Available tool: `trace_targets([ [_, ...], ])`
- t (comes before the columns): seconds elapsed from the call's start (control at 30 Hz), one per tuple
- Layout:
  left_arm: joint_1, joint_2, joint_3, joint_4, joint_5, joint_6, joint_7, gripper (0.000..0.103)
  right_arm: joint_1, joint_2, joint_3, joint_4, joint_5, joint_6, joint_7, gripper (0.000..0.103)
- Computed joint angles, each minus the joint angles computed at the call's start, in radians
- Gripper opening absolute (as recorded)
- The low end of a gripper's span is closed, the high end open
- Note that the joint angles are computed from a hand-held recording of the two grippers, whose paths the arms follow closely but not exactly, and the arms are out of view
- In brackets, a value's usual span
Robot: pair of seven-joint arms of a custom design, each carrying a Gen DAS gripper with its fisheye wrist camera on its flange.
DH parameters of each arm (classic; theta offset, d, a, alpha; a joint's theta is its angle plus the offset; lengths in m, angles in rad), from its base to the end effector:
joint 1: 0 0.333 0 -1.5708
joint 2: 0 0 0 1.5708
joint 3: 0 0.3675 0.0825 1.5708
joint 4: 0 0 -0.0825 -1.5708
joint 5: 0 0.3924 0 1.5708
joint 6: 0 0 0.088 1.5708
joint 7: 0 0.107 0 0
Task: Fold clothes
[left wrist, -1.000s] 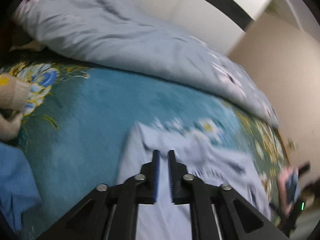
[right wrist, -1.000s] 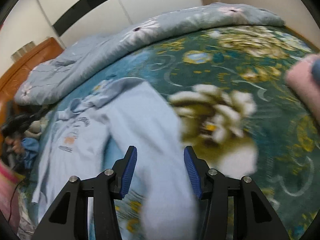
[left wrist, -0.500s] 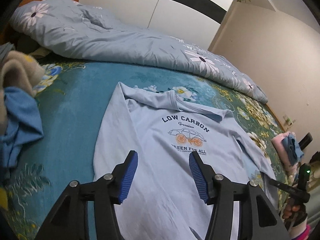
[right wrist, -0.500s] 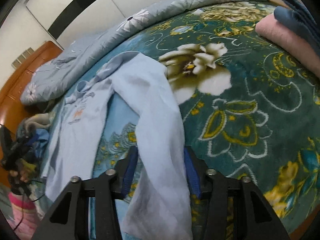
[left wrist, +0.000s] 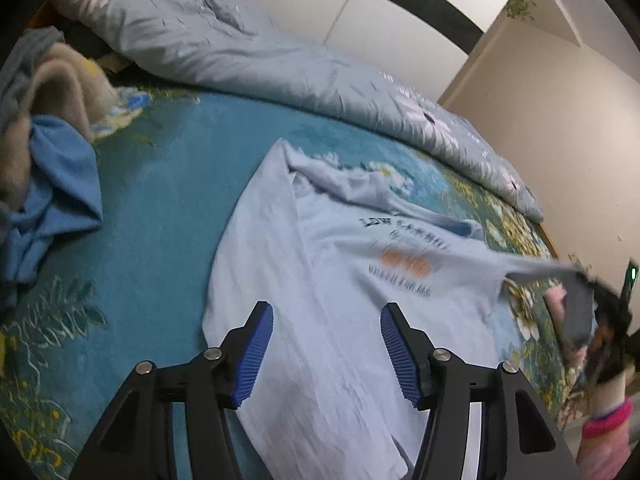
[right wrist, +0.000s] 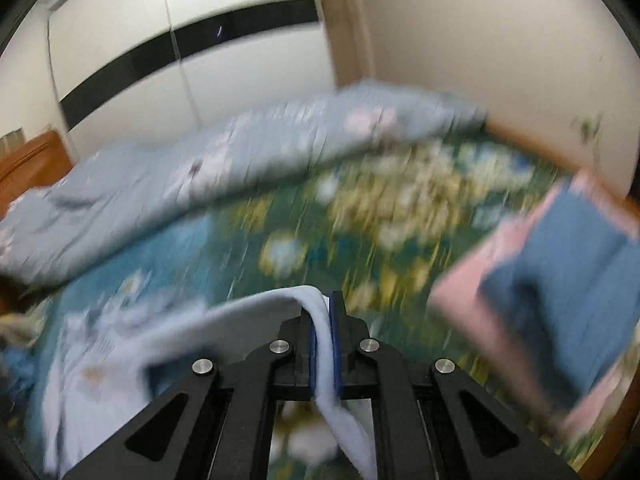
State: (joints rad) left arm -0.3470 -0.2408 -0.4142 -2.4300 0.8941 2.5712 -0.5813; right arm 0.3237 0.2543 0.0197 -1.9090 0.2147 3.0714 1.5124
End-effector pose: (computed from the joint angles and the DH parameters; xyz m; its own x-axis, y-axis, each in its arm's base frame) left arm 0.3341 -0.3467 0.4666 0.4765 -0.7791 0.4073 -0.5529 -0.6258 -0.5502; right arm 0.6478 0.2120 0.5192 0.2530 -0.9578 -0.1364 -0.6264 -0.0547 -0.7776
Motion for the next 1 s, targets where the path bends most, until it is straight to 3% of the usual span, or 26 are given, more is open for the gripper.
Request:
trace_targets([
  [0.1, -0.010, 0.043, 0.013, 0.012, -0.029, 0.039, 0.038, 0.062, 0.056, 0.052, -0.053, 0.070, -0.058, -0.080, 0.070, 0.006],
  [0.2, -0.025, 0.089, 0.026, 0.030, -0.083, 0.055, 0.091, 0.062, 0.082, 0.076, -0.069, 0.084, -0.128, -0.176, 0.099, 0.006],
  [0.27, -0.041, 0.123, 0.036, 0.051, -0.142, 0.036, 0.158, 0.062, 0.051, 0.057, -0.028, 0.056, -0.117, -0.215, 0.059, 0.010],
  [0.3, -0.048, 0.137, 0.038, 0.061, -0.163, 0.023, 0.182, 0.062, 0.037, 0.034, -0.013, 0.027, -0.108, -0.223, 0.038, 0.020],
  [0.33, -0.054, 0.149, 0.040, 0.070, -0.175, 0.010, 0.198, 0.062, 0.034, 0.013, -0.012, 0.000, -0.114, -0.220, 0.034, 0.034],
  [0.4, -0.067, 0.168, 0.042, 0.087, -0.192, -0.017, 0.221, 0.062, 0.039, -0.055, -0.020, -0.084, -0.144, -0.174, 0.042, 0.044],
  [0.5, -0.084, 0.180, 0.042, 0.105, -0.188, -0.063, 0.223, 0.062, 0.047, -0.156, -0.020, -0.201, -0.193, -0.103, 0.097, 0.049],
  [0.57, -0.094, 0.189, 0.042, 0.117, -0.185, -0.094, 0.224, 0.056, 0.015, -0.207, 0.044, -0.261, -0.054, -0.075, -0.015, 0.049],
  [0.67, -0.107, 0.176, 0.044, 0.108, -0.198, -0.135, 0.211, 0.018, 0.024, -0.252, 0.096, -0.321, 0.127, -0.058, -0.182, 0.050],
  [0.7, -0.108, 0.161, 0.046, 0.091, -0.197, -0.128, 0.194, 0.011, 0.032, -0.256, 0.102, -0.329, 0.152, -0.061, -0.206, 0.050],
  [0.83, -0.084, 0.042, 0.036, -0.027, -0.136, -0.033, 0.061, 0.007, 0.080, -0.262, 0.124, -0.345, 0.396, -0.128, -0.407, 0.050],
  [1.0, -0.052, -0.145, -0.007, -0.132, -0.140, -0.118, -0.034, 0.007, 0.120, -0.256, 0.144, -0.368, 0.558, -0.209, -0.502, 0.050],
])
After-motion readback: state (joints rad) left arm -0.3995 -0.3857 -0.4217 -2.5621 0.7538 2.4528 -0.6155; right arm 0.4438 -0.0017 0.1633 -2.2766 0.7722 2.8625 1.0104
